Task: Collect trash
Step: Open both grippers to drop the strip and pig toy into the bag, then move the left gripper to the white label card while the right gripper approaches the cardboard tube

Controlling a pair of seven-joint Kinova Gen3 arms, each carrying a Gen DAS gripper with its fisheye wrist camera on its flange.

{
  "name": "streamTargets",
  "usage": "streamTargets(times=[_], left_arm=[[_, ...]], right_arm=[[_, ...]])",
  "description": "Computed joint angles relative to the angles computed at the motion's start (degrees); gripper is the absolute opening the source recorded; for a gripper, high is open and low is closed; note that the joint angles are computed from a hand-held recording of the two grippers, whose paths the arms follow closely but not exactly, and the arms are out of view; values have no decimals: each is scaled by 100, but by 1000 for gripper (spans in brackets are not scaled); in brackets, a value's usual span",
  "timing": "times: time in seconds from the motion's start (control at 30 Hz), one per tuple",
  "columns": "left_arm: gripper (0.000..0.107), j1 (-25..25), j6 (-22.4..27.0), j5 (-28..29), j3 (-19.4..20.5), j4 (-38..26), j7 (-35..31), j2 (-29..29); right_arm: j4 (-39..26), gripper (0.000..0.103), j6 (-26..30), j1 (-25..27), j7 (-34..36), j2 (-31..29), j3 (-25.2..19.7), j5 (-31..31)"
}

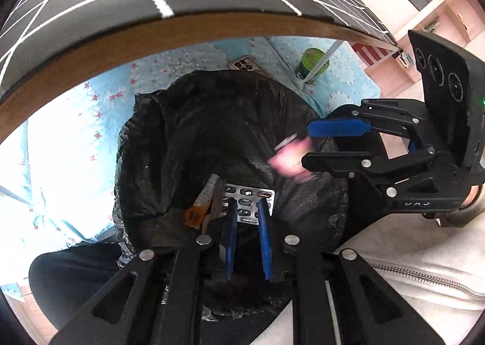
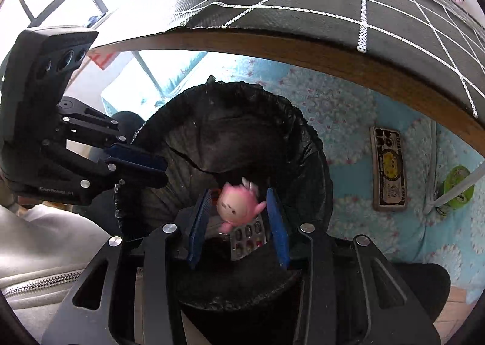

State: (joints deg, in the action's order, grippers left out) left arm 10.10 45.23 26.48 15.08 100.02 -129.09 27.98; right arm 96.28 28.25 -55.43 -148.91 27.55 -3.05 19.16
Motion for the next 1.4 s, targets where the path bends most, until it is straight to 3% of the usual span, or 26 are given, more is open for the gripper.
streamTargets(times=[0.17,0.23,0.27,0.53,0.93,1.1,1.4], left_arm=[[26,122,-89,-150,-82,53,224,-162],[47,47,-155,-75,-16,133,109,-274],[50,15,-205,-42,2,180,39,-340],[51,-193,-287,373,64,457,-543,-948],[51,-163,-380,1004,-196,633,-1264,-1755],[51,-149,-409,1133,-332,501,-1403,-1830],[51,-135,-584,836,-421,52,-1062,-1678]], right_arm=[[34,38,13,-86,-117,-71,68,89],[79,38,-9,-119,-199,-121,106,166],[79,38,16,-129,-226,-143,110,198],[113,38,228,-344,-719,-452,207,775],[161,38,334,-272,-1352,-847,-40,1680],[146,38,378,-158,-1411,-962,-147,1927],[-110,38,486,98,-1109,-928,-220,2013]])
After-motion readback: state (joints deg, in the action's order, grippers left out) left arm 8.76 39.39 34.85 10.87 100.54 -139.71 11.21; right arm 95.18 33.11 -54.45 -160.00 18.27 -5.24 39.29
